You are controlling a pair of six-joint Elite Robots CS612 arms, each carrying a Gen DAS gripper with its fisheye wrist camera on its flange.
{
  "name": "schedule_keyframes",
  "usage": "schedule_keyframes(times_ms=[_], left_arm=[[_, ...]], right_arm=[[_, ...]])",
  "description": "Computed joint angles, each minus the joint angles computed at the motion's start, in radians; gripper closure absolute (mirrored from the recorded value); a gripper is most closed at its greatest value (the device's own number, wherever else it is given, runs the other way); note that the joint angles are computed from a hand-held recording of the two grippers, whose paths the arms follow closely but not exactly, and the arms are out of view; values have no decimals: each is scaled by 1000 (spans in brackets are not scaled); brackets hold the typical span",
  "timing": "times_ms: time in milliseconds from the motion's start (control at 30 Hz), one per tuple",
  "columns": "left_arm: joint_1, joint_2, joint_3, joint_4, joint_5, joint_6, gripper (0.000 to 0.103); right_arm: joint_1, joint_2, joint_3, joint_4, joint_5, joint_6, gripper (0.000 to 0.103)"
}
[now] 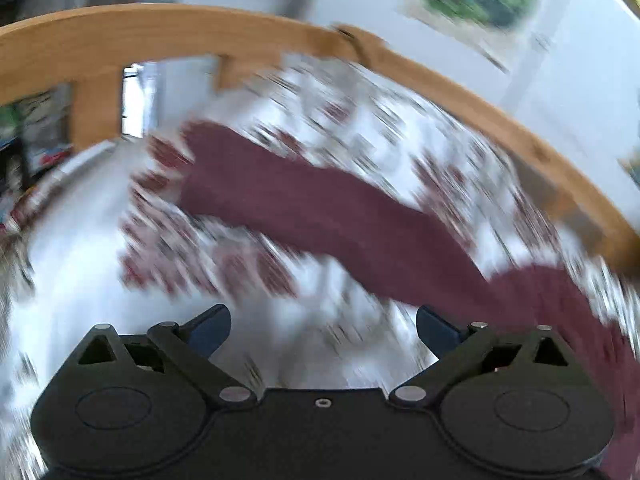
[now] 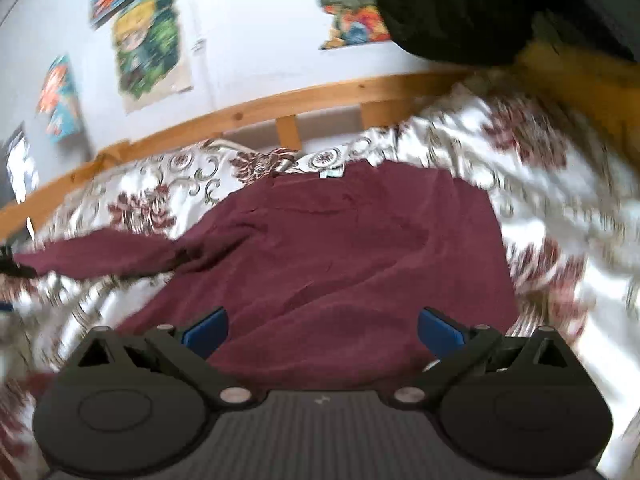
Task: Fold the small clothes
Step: 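Grasp the other sleeve cuff with the left tool and lift it, then carry the sleeve across the shirt body with the left tool and release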
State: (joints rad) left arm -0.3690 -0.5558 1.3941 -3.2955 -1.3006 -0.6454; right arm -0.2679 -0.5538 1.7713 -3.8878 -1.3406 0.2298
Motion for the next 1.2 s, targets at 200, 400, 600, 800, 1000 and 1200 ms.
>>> schedule_keyframes(times_ms=[200,400,600,800,1000,1200], left_arm=[[27,41,-114,85,111,-105,15],[14,50,-140,92,244,-161,100],[-19,70,-123,-162,292,31,102],[-43,97,-171,-418,148,334,102],[-59,114,-234,-507,-193,483,102],[-80,119,-264,-453,-583,605,101]], right_arm=[[8,23,-20,1,20,-64,0],[-2,37,-33,52,2,30,0],[-8,44,-38,62,12,50,0],[-13,42,-35,44,25,72,0],[-29,36,-29,19,16,112,0],[-45,34,-28,-31,-66,116,0]])
